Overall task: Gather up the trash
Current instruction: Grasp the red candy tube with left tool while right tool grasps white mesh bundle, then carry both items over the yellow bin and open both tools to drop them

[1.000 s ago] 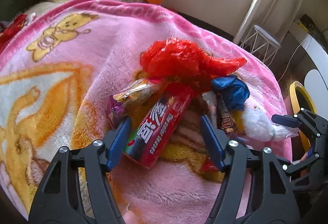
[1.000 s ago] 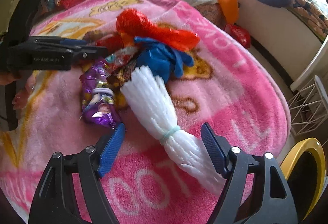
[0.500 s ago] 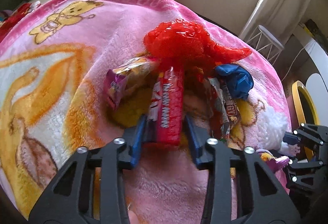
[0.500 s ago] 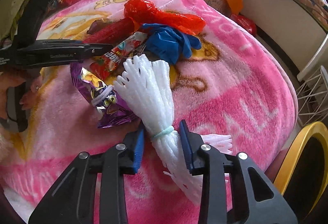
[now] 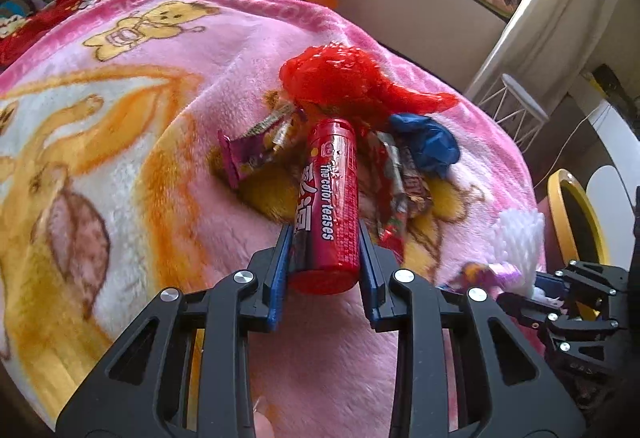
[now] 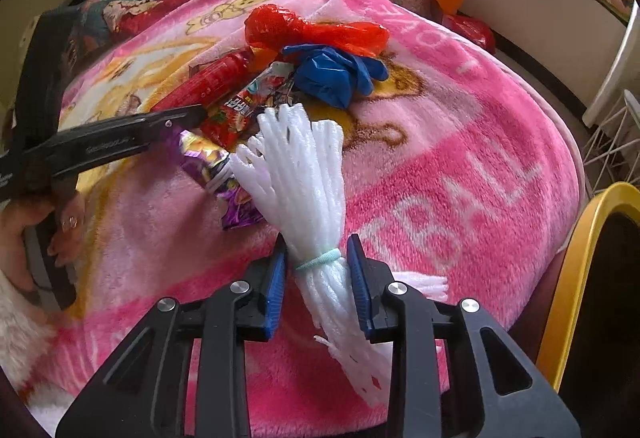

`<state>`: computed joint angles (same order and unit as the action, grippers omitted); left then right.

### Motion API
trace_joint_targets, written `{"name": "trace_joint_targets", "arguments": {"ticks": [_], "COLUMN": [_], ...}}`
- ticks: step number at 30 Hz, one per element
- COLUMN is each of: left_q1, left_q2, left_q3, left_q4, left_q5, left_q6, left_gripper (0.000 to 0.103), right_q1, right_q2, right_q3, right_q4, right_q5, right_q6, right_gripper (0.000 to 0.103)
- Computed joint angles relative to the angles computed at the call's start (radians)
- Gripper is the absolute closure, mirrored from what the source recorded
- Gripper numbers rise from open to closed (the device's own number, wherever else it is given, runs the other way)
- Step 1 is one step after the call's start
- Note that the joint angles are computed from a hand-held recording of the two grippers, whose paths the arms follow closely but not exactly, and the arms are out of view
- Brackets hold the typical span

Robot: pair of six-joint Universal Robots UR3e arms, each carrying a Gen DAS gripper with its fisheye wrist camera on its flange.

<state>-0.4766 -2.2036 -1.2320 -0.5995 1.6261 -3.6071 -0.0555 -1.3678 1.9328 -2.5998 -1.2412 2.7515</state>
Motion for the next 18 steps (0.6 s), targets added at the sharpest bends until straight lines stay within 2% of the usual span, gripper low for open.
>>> {"name": "trace_joint_targets", "arguments": {"ticks": [11, 18], "left_q1": [-0.051, -0.09], "left_q2": [0.093, 0.11], "left_q3": [-0.066, -0.028], "left_q4": [0.044, 0.045], "left_q5": [0.06, 0.067], "left_q6": [-0.052, -0.031], "left_gripper": [0.08, 0.079], "right_q1": [-0.027, -0.068], "right_q2": [-0.084, -0.161], "right_q3": [0.08, 0.125], "right_q4": [-0.024, -0.023], "right_q5": [0.034, 0.069], "right_q6": [0.001, -0.004], "right_gripper": [0.077, 0.077]}}
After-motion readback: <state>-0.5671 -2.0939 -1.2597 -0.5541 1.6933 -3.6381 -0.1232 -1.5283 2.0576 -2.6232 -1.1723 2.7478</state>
